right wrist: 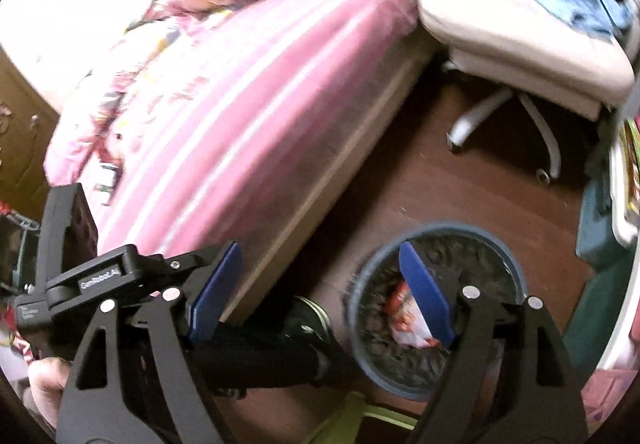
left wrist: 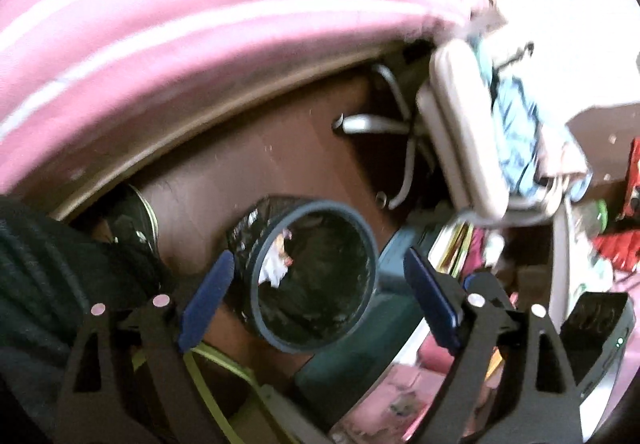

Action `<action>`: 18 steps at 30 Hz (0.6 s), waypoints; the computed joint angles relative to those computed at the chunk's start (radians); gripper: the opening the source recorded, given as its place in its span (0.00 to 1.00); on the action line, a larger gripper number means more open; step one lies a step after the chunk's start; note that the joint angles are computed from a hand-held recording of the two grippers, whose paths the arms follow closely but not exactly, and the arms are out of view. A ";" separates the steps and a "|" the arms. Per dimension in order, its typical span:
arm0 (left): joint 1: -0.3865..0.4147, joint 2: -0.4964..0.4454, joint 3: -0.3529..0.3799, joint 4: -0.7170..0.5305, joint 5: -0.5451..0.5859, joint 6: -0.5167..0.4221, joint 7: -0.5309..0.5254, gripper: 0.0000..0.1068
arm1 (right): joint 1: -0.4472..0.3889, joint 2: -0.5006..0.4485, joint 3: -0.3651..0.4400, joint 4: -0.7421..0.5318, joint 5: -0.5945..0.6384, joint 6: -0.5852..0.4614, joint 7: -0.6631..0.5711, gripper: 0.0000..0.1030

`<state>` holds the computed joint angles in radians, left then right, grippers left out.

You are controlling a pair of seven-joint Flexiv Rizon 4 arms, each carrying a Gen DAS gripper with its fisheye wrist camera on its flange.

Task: Collect trash
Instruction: 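Move both open tools back over the bed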

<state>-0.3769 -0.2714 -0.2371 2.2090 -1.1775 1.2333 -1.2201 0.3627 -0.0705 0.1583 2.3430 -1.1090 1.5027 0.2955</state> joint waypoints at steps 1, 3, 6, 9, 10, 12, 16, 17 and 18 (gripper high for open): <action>0.002 0.020 0.004 0.010 -0.010 0.011 0.010 0.79 | 0.005 0.000 0.001 -0.014 -0.010 0.001 0.003 0.78; -0.004 0.059 0.010 0.027 -0.052 0.047 0.030 0.80 | 0.018 -0.003 0.008 -0.057 -0.013 -0.003 -0.014 0.78; -0.020 0.115 0.031 0.050 -0.123 0.090 0.055 0.82 | 0.036 -0.010 0.012 -0.107 -0.027 -0.006 -0.041 0.79; -0.042 0.168 0.055 0.068 -0.218 0.140 0.103 0.83 | 0.059 -0.029 0.014 -0.169 -0.029 -0.005 -0.074 0.79; -0.045 0.180 0.067 0.072 -0.226 0.148 0.110 0.83 | 0.067 -0.037 0.011 -0.185 -0.031 -0.001 -0.079 0.79; -0.047 0.206 0.088 0.083 -0.233 0.170 0.113 0.83 | 0.088 -0.064 0.010 -0.233 -0.005 0.006 -0.115 0.79; -0.036 0.234 0.119 0.092 -0.248 0.192 0.131 0.83 | 0.141 -0.108 0.006 -0.307 0.067 -0.007 -0.191 0.79; -0.028 0.240 0.127 0.096 -0.232 0.192 0.121 0.83 | 0.152 -0.121 0.008 -0.329 0.096 -0.013 -0.223 0.79; -0.016 0.243 0.137 0.098 -0.210 0.188 0.107 0.83 | 0.164 -0.134 0.013 -0.349 0.133 -0.023 -0.261 0.79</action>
